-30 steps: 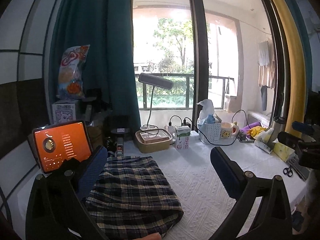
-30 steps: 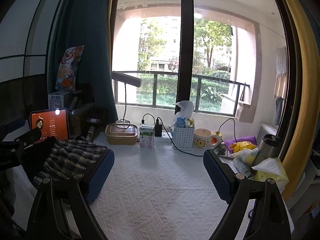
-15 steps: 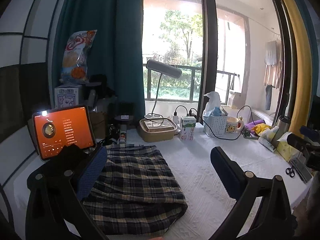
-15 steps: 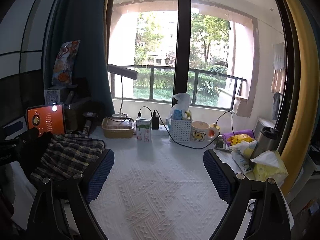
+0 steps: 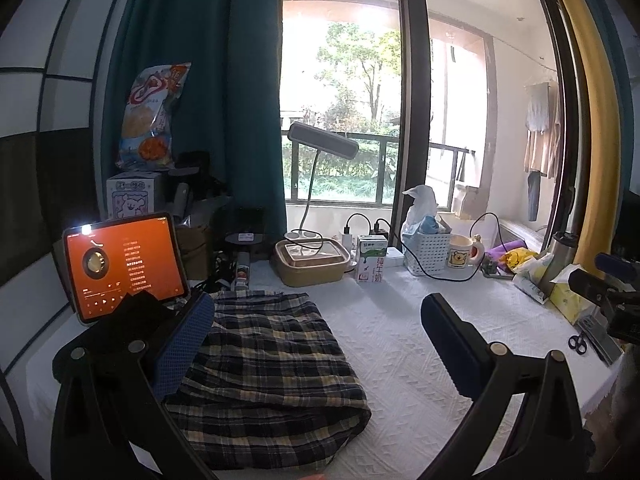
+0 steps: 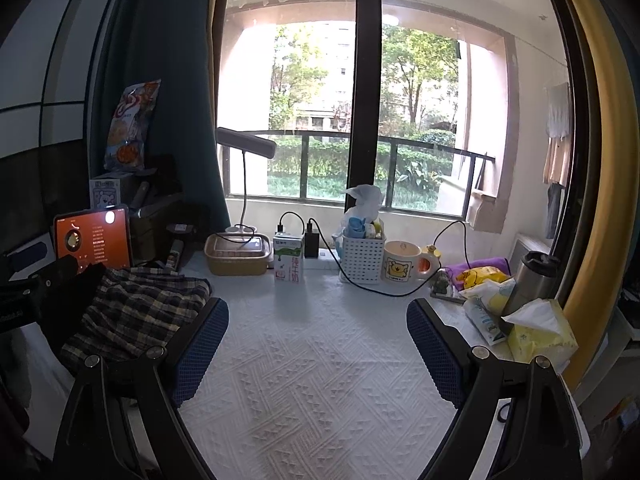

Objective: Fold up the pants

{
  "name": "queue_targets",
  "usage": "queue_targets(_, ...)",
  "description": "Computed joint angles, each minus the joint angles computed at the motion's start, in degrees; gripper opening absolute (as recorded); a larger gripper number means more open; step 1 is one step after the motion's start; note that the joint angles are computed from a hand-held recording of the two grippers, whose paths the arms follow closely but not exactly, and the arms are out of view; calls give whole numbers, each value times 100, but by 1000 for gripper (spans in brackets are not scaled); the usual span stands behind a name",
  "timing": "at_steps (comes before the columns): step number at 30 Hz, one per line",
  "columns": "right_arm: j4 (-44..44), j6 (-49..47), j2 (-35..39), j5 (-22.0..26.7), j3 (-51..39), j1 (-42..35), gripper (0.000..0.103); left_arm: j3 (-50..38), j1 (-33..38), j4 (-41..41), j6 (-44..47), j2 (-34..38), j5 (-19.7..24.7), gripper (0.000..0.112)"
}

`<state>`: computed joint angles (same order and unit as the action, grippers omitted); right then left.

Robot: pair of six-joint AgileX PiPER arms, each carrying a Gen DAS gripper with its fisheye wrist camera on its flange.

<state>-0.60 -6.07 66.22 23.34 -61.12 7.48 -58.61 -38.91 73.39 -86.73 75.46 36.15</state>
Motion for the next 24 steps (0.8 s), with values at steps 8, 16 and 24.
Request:
queue_targets(8,-79,96,-9,-6,6,9,92,-27,-57,-10,12,19,65,102)
queue_targets(16,-38,53,-24,-8,20,2,92,-32,-51,-15,14,21,66,102)
queue_targets(24,-248,303,-43,-18,37,58,92,-28,-29,2,33,6,37,102)
